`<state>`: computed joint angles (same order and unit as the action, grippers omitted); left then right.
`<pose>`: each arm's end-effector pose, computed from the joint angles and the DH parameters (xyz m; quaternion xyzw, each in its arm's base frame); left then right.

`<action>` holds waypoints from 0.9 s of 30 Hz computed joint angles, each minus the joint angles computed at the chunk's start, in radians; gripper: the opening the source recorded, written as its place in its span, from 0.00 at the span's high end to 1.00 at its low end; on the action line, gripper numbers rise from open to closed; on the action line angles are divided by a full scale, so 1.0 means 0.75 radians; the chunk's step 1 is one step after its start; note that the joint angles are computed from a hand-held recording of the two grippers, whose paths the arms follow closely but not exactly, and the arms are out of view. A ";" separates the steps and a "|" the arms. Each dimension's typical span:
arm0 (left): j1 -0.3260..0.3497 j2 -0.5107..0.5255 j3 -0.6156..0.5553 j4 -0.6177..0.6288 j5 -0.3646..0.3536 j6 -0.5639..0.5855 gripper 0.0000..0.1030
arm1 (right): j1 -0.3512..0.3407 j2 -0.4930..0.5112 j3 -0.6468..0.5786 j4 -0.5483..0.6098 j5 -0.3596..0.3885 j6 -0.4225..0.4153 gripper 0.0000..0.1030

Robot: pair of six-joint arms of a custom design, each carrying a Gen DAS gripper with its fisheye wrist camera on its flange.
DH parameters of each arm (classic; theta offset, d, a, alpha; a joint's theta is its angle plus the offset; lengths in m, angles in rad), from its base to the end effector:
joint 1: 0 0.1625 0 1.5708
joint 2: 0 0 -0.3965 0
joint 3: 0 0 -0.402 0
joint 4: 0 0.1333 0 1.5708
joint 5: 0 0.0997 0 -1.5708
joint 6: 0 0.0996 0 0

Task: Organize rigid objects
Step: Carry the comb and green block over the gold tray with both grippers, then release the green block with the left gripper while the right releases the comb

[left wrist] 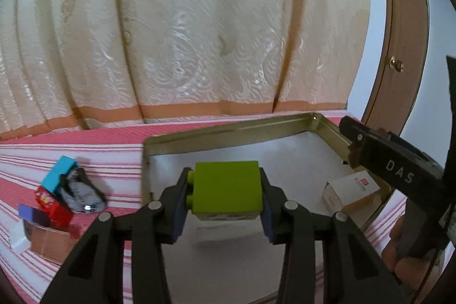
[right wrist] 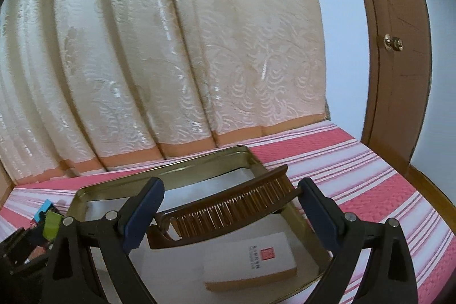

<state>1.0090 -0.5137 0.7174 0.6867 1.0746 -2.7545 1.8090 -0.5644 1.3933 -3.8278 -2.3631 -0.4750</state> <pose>-0.2288 -0.7027 0.1452 0.3446 0.8503 -0.3424 0.2024 0.2234 -0.6558 0.1670 0.0066 -0.7415 0.5655 0.3609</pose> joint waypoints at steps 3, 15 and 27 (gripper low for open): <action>-0.011 0.045 -0.037 0.022 -0.004 0.005 0.59 | -0.012 0.006 -0.023 0.039 -0.007 0.010 0.07; -0.048 0.105 -0.039 0.004 -0.096 0.051 0.59 | -0.031 -0.001 -0.037 0.228 0.004 0.142 0.06; -0.078 -0.075 0.274 -0.309 -0.153 0.202 0.00 | -0.056 -0.062 0.047 0.280 0.111 0.290 0.06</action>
<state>0.9504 -0.5698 0.9232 0.4548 0.9596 -2.6030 1.7671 -0.6109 1.4286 -3.6182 -2.2796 -0.2576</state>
